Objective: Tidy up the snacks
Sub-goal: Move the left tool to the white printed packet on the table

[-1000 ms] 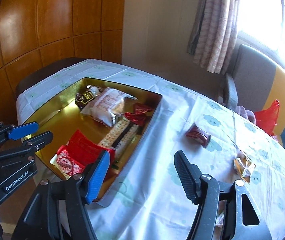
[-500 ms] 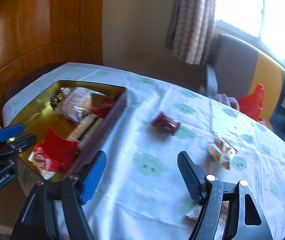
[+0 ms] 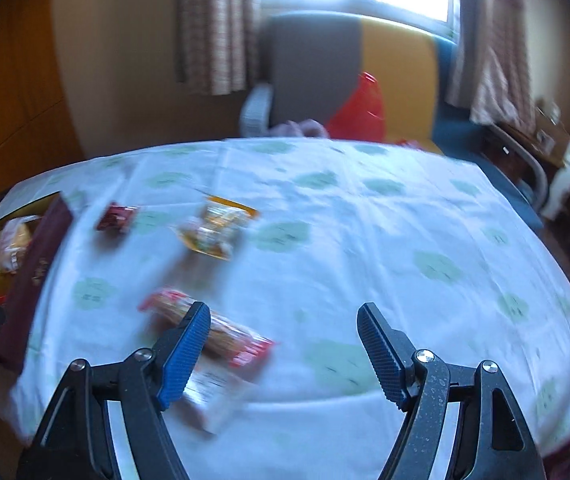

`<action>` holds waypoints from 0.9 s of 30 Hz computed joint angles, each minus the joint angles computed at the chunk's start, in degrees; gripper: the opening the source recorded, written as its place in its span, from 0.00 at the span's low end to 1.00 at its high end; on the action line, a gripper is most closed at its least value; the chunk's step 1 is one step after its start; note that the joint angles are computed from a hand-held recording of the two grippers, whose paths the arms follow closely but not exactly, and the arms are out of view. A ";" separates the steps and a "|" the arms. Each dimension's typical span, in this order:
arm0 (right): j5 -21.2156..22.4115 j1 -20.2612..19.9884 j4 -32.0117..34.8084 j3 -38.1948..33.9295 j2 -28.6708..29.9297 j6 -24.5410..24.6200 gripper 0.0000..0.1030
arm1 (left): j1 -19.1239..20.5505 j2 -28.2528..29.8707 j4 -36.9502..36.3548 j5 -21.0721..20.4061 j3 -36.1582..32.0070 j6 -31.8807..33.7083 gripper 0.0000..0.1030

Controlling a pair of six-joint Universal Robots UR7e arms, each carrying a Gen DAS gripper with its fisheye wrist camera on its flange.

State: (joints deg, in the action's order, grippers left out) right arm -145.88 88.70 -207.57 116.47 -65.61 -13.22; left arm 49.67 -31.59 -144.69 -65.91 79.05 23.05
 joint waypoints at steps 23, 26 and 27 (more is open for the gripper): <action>4.50 -6.88 0.93 10.57 -7.40 10.94 0.75 | -3.58 17.66 31.42 -11.85 -22.37 -24.97 0.49; 5.34 -7.71 1.38 11.15 -7.82 11.58 0.75 | -5.14 18.75 29.16 -7.44 -22.31 -22.69 0.49; 5.73 -8.07 1.70 11.31 -7.96 11.92 0.75 | -5.49 19.24 28.89 -6.06 -22.50 -21.82 0.49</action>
State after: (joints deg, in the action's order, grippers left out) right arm -140.16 80.62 -205.87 127.78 -73.58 -1.31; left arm 44.17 -12.35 -115.80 -71.97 56.55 1.23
